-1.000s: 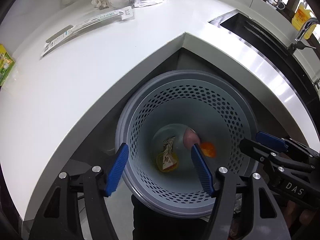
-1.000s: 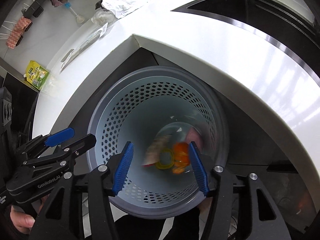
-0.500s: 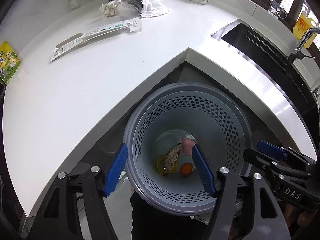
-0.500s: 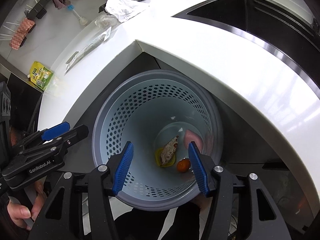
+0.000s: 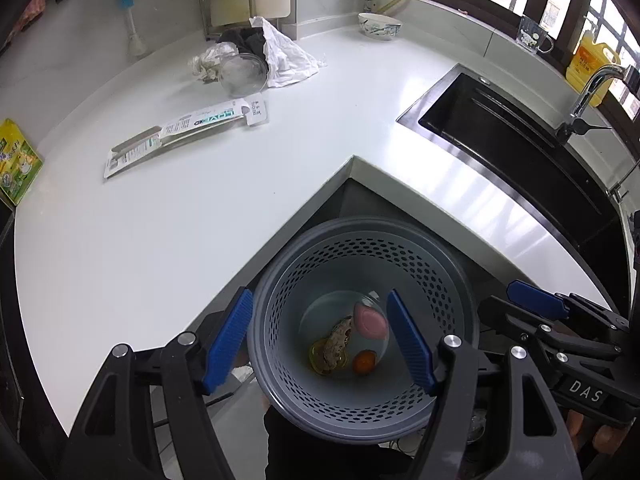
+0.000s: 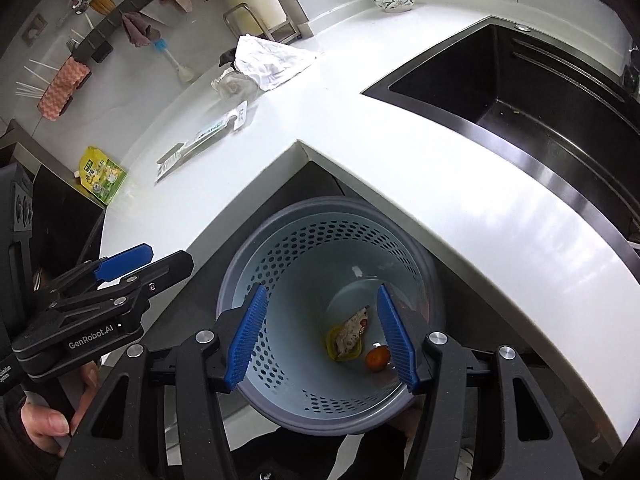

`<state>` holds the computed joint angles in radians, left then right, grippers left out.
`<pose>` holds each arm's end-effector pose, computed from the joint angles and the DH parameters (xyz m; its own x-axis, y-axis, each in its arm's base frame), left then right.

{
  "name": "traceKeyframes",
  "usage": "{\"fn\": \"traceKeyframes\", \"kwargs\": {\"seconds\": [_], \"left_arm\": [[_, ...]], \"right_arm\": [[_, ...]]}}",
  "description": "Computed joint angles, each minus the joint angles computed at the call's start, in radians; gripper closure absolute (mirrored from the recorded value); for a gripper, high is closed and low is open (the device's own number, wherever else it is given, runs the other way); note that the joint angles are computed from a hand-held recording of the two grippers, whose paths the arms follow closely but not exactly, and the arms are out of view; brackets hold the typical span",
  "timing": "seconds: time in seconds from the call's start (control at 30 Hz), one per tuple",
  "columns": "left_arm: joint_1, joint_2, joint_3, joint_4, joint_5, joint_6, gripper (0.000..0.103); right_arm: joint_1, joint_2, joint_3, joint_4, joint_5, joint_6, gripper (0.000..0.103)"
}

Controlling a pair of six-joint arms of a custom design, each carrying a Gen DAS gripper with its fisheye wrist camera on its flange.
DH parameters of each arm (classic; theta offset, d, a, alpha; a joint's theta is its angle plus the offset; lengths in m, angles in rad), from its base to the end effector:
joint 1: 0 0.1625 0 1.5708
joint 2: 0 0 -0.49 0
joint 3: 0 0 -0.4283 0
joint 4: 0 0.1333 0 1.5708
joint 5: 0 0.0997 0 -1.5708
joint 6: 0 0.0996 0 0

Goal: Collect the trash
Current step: 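Carry peel and wrapper over the basket and open both tools to drop them, then move both open tools back to the toothbrush package on the counter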

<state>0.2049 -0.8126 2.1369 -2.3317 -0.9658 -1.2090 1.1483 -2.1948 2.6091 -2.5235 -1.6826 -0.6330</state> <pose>-0.4332 -0.2840 -0.0196 -0.7281 0.1460 -0.6697 0.4146 0.8719 -0.2607 0.0122 -0.2709 0.3539 -0.9201 -0.0926 0.3806 -0.2385 0.9032 -0.3568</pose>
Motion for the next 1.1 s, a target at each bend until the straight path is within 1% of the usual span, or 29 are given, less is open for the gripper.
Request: {"fn": "traceKeyframes", "kwargs": {"seconds": [0.1,0.33,0.47,0.6,0.73,0.83,0.93,1.1], "left_arm": [[0.001,-0.011,-0.005,0.004,0.013,0.02,0.031],[0.016,-0.048,-0.001,0.013,0.028,0.055,0.03],[0.031,-0.072,0.004,0.019,0.043,0.072,0.028],[0.049,-0.098,0.013,0.02,0.062,0.096,0.028],[0.07,-0.123,0.019,0.014,0.088,0.127,0.024],[0.09,-0.14,0.022,0.004,0.103,0.16,0.024],[0.112,-0.157,0.026,-0.01,0.118,0.199,0.021],[0.155,-0.173,0.024,-0.05,0.133,0.288,0.02]], "right_arm": [[0.019,0.004,-0.003,-0.014,0.003,0.022,0.047],[0.082,0.048,-0.013,-0.065,-0.018,0.086,0.045],[0.133,0.098,-0.018,-0.11,-0.043,0.132,0.043],[0.184,0.156,-0.024,-0.159,-0.073,0.177,0.042],[0.233,0.219,-0.034,-0.209,-0.1,0.225,0.039],[0.263,0.266,-0.042,-0.249,-0.118,0.252,0.039],[0.294,0.316,-0.054,-0.29,-0.139,0.285,0.038],[0.334,0.39,-0.074,-0.353,-0.171,0.33,0.037]]}}
